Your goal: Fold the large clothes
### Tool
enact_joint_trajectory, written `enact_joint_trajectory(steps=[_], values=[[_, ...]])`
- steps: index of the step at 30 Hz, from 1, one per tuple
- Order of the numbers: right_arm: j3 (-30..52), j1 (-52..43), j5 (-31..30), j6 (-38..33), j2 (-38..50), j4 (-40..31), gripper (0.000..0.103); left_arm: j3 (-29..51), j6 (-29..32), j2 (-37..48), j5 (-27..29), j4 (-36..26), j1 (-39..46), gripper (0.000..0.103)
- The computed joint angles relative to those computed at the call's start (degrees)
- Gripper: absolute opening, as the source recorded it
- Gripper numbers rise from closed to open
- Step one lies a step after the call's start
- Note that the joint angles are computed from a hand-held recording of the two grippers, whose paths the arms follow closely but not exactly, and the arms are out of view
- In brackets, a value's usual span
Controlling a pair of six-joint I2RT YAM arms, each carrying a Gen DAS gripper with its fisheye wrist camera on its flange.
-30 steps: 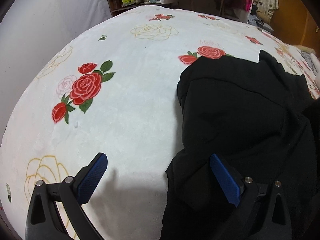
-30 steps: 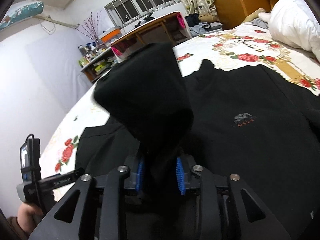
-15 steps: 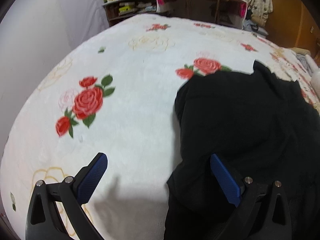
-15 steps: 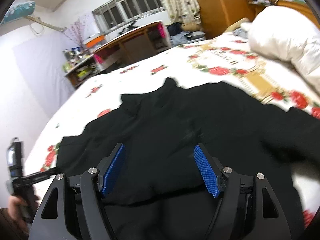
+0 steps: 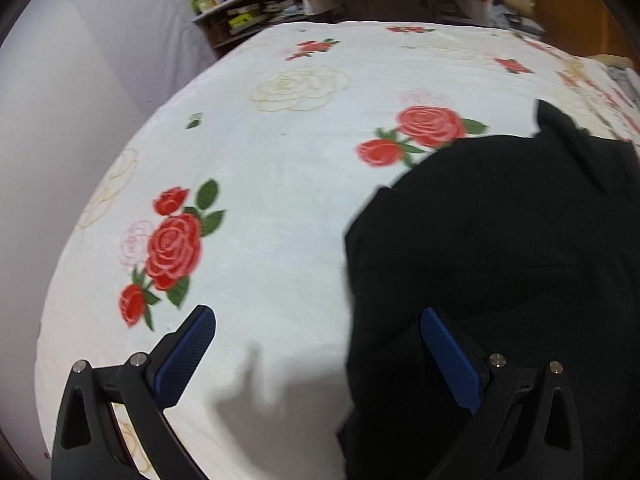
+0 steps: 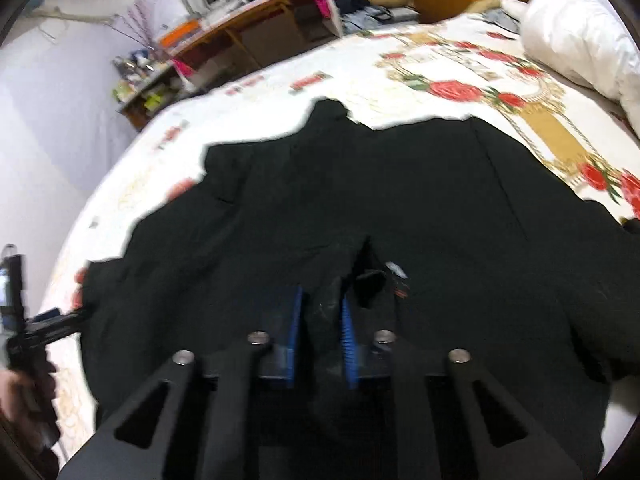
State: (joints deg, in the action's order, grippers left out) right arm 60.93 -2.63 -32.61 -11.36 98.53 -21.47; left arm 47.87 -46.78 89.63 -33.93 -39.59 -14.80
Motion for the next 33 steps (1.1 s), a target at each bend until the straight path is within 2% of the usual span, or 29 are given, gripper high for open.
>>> enact_joint_trajectory(steps=[4, 6, 7, 9, 11, 16, 18, 19, 22, 24, 26, 29, 33], values=[[-2.6, 1.5, -3.3, 2.7, -4.6, 4.1, 0.012, -1.8, 1.1, -0.8, -2.0, 1.6, 3.4, 0.103], [-4.1, 2.6, -2.5, 4.6, -6.3, 7.2, 0.012, -2.3, 0.8, -0.6, -2.1, 2.1, 5.0, 0.103], [-4.0, 3.4, -1.1, 4.5, -5.8, 8.1, 0.012, -2.7, 1.1, -0.7, -1.5, 2.9, 5.4, 0.103], [-1.2, 5.9, 7.5, 4.4, -1.6, 4.9, 0.012, -3.2, 1.5, -0.2, -1.4, 4.2, 5.3, 0.103], [-0.8, 6.6, 12.3, 3.9, 0.9, 5.3, 0.012, -2.9, 1.7, 0.6, -3.0, 4.4, 3.8, 0.103], [0.3, 5.2, 15.2, 4.3, 2.9, 6.2, 0.014, -1.8, 3.0, 2.9, -2.0, 5.0, 3.9, 0.103], [0.0, 6.5, 21.9, 2.5, 2.2, 6.9, 0.017, -1.6, 2.7, 2.1, -1.1, 4.0, 4.1, 0.103], [0.3, 6.4, 22.1, 2.2, 1.9, 6.2, 0.017, -2.1, 2.1, -0.1, -1.1, 3.8, 3.8, 0.103], [-0.7, 2.7, 14.2, 1.4, -2.1, 5.5, 0.022, -7.1, 3.0, -12.7, 2.2, 7.5, 2.9, 0.103], [-2.7, 1.8, 12.6, 0.4, -5.8, 6.2, 0.035, -8.0, 1.9, -19.0, 3.9, 6.9, 1.3, 0.102], [-4.2, 1.6, 11.4, -0.9, -8.2, 6.0, 0.039, -8.2, 3.5, -23.3, 8.9, 8.0, -0.2, 0.102], [-5.1, 2.0, 7.9, -2.8, -9.3, 4.2, 0.039, -7.6, 5.3, -23.7, 12.6, 10.0, -4.0, 0.102], [-6.5, 4.4, 7.3, -5.4, -8.0, 4.4, 0.039, -5.8, 3.9, -12.6, 15.6, 12.9, -4.9, 0.101]])
